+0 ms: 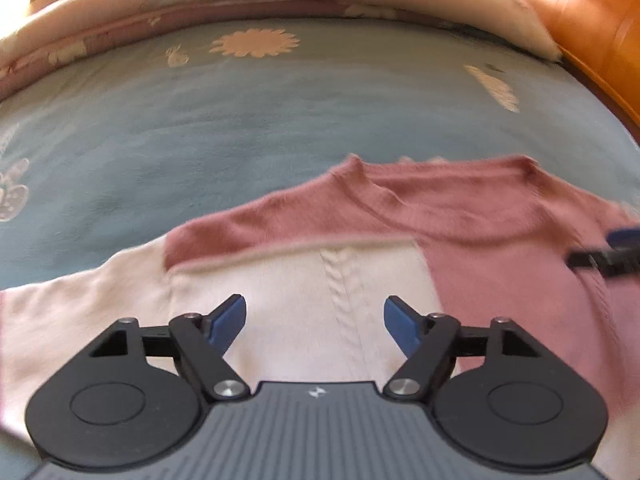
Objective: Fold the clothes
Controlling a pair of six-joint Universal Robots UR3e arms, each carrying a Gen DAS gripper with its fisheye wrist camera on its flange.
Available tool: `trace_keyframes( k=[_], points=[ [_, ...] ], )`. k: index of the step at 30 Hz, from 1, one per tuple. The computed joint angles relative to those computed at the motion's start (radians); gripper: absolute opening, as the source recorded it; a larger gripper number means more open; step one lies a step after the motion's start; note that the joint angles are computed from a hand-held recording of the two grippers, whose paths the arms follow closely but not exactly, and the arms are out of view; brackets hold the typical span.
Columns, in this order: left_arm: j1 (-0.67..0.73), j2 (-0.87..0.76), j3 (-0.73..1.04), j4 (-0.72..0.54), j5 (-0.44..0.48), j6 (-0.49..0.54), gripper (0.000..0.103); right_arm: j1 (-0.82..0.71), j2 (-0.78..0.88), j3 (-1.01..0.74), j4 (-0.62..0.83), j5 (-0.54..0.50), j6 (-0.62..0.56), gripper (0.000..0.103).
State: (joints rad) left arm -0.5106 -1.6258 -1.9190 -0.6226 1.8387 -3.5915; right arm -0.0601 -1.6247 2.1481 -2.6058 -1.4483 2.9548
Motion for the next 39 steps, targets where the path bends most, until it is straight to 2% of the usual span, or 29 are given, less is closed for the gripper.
trace_keyframes(
  k=[3,7,9,13,16,21,23,26,28,30,33,38,39],
  points=[
    [-0.082,0.116,-0.029,-0.08,0.021,-0.015,0.075,-0.023,-0.1,0.014,0.094,0.005,0.046,0.103],
    [-0.226,0.215,-0.031,-0.23,0.123,-0.086,0.073,-0.082,-0.354,0.094,0.282,0.075,-0.006,0.103],
    [-0.271,0.263,-0.036,-0.295,0.143,-0.133,0.065,-0.095,-0.495,0.121,0.421,0.091,-0.053,0.103],
    [-0.353,0.346,-0.073,-0.348,0.112,-0.172,0.063,-0.103,-0.724,0.126,0.704,0.145,-0.118,0.103],
    [-0.41,0.372,-0.105,-0.344,0.096,-0.137,0.063,-0.075,-0.847,0.113,0.88,0.177,-0.121,0.103],
    [-0.393,0.486,-0.193,-0.359,0.047,-0.18,0.058,0.14,-0.831,0.105,0.902,0.121,0.049,0.103],
    [-0.388,0.545,-0.224,-0.387,0.041,-0.165,0.053,0.234,-0.832,0.1,0.899,0.089,0.126,0.103],
    [-0.356,0.643,-0.266,-0.441,0.007,-0.119,0.052,0.312,-0.831,0.09,0.924,0.089,0.176,0.103],
    [-0.33,0.717,-0.292,-0.492,-0.013,-0.1,0.052,0.374,-0.817,0.086,0.93,0.085,0.192,0.103],
    [-0.314,0.783,-0.309,-0.554,-0.012,-0.122,0.052,0.434,-0.792,0.08,0.936,0.078,0.187,0.103],
    [-0.252,0.893,-0.347,-0.641,-0.066,-0.163,0.052,0.514,-0.75,0.089,0.925,0.055,0.167,0.103],
    [-0.177,1.024,-0.416,-0.669,-0.182,-0.208,0.052,0.567,-0.745,0.137,0.909,0.025,0.149,0.103],
    [-0.13,1.07,-0.434,-0.689,-0.237,-0.192,0.052,0.583,-0.739,0.14,0.896,0.016,0.152,0.103]
  ],
)
